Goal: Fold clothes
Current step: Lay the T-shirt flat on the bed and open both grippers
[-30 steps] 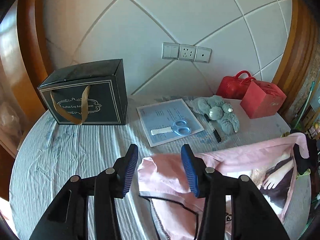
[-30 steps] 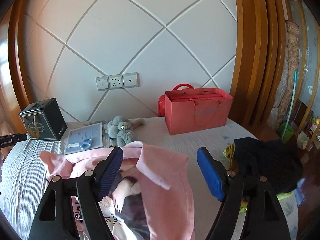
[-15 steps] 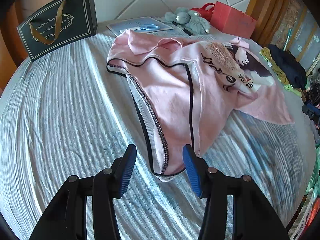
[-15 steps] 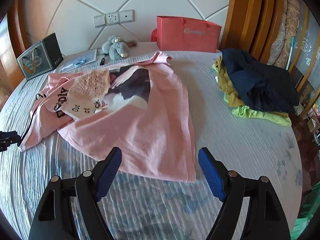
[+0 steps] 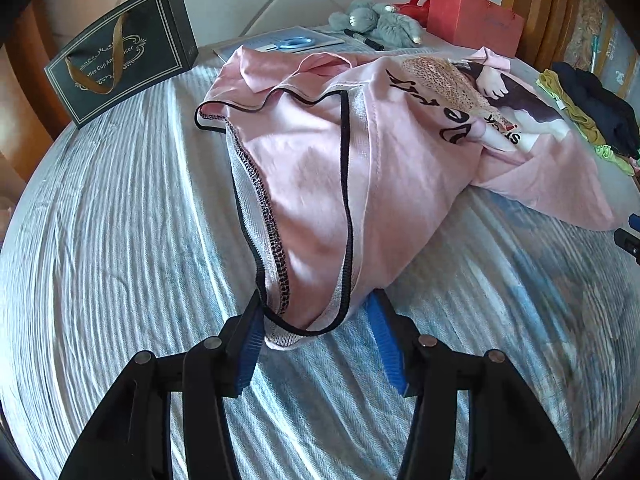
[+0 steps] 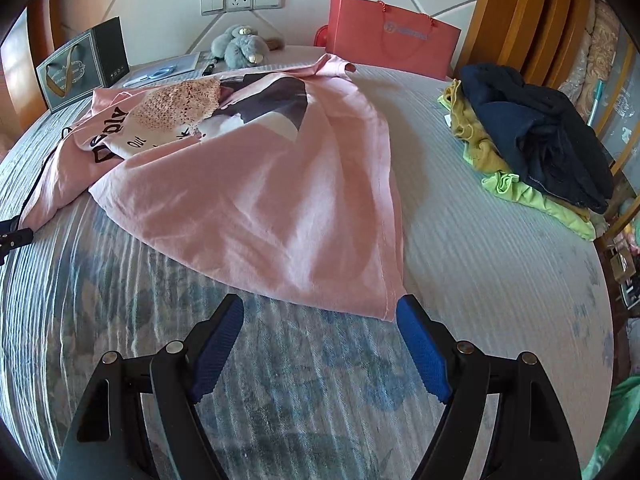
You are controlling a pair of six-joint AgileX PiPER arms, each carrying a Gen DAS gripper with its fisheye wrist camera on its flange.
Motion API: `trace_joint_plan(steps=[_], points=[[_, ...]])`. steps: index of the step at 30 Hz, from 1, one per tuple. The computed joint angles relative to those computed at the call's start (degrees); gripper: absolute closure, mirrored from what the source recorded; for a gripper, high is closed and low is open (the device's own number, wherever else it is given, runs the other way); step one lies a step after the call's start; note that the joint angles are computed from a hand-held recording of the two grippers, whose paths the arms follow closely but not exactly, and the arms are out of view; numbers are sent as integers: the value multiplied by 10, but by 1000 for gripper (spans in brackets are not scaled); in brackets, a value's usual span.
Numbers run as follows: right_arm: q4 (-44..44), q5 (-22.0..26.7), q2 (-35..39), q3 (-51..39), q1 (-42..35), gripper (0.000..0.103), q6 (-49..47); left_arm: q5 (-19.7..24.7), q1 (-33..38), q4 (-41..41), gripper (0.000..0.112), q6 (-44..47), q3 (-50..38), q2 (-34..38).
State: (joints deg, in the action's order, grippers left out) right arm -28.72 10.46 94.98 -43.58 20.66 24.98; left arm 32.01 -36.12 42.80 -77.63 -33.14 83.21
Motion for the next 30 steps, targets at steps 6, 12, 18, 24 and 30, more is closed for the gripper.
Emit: trace_joint_plan(steps=[6, 12, 18, 24, 30], points=[[-89, 17, 51, -49, 30, 98, 50, 14, 17, -2, 103, -13, -17, -27], [122, 12, -33, -74, 22, 100, -163, 67, 97, -134, 103, 205, -35, -215], [417, 80, -115, -158, -26, 100, -456, 55, 323, -360, 103, 549, -99, -255], [214, 165, 96, -410, -21, 85, -209, 12, 421, -475, 90, 714, -284, 54], [147, 216, 150, -424, -21, 61, -114, 19, 370, -500, 56, 746, -264, 82]])
